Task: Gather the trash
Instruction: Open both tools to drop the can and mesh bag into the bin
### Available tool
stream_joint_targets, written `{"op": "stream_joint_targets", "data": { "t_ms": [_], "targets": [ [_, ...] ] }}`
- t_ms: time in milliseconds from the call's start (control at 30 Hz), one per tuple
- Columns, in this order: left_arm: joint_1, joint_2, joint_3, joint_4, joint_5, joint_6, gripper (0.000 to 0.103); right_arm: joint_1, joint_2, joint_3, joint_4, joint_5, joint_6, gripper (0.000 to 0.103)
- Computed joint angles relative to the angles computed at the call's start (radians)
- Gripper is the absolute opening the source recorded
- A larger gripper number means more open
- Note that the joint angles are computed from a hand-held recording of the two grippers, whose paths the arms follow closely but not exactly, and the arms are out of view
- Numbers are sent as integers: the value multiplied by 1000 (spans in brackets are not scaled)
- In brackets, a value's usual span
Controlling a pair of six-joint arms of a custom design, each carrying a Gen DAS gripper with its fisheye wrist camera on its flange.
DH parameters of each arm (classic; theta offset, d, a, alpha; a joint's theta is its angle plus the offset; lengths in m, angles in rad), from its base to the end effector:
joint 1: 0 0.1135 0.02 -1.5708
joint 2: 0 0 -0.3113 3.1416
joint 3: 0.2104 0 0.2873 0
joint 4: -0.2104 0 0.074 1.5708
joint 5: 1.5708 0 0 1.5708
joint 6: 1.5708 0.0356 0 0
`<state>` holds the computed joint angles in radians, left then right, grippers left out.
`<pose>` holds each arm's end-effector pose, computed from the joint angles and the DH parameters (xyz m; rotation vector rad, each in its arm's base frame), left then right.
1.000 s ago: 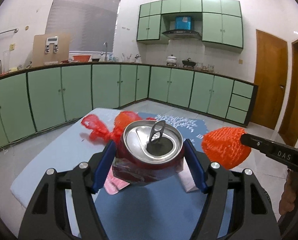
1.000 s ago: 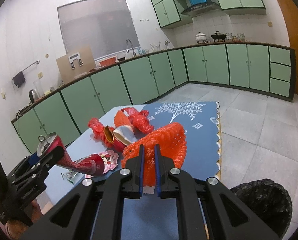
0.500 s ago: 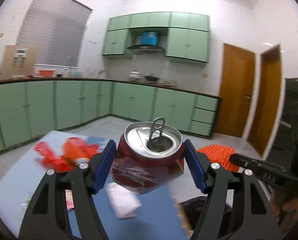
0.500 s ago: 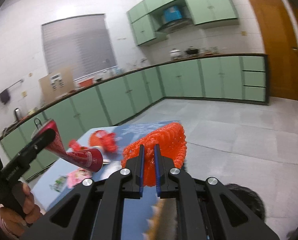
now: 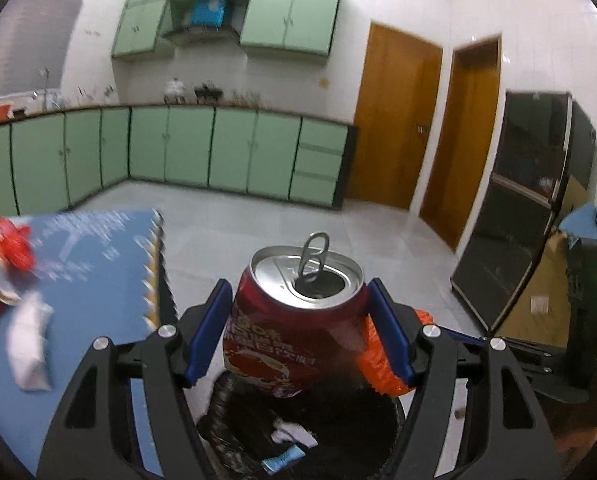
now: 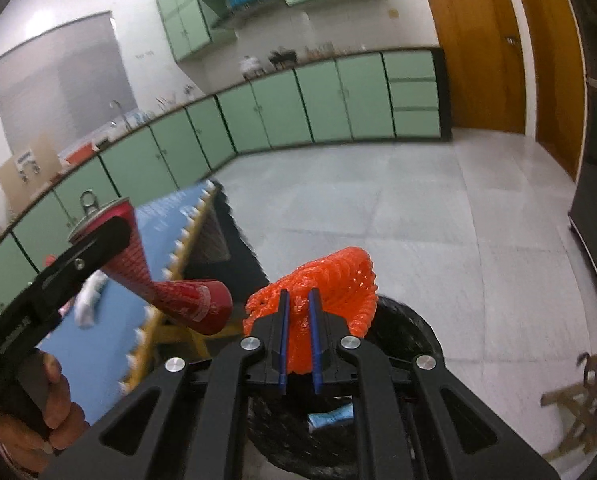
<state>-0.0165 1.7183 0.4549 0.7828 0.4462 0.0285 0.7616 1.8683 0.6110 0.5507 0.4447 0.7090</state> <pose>0.3018 -0.0203 0.1227 0.3218 2.0040 -0.4489 0.2535 0.2206 0.0934 0.1717 2.2079 0.3121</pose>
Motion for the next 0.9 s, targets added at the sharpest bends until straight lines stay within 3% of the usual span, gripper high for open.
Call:
{"op": "stream_joint_targets", "data": {
  "t_ms": [100,133,200,400,500,667,900],
  "targets": [
    [-31,99,70,-51,-15,21,68,-47,56,-15,46,-58,2,14],
    [-36,121,82,-55,-20,28,68,-59,66,-3,43,-70,-1,29],
    [-46,151,104,-66,-30,44,69,-78,82,-19,80,-78,-1,39],
    [-37,147,113,-65,-7,43,86,-75,74,-40,79,-29,43,39],
    [-16,106,117,-98,22,33,86,-61,45,-35,39,7,50,39],
    [117,-23,96,-149,97,43,89,-5,-13,-6,-3,52,12,42],
    [467,-120,71,-158,124,145,92,116,57,234,-45,52,-70,64]
  ]
}}
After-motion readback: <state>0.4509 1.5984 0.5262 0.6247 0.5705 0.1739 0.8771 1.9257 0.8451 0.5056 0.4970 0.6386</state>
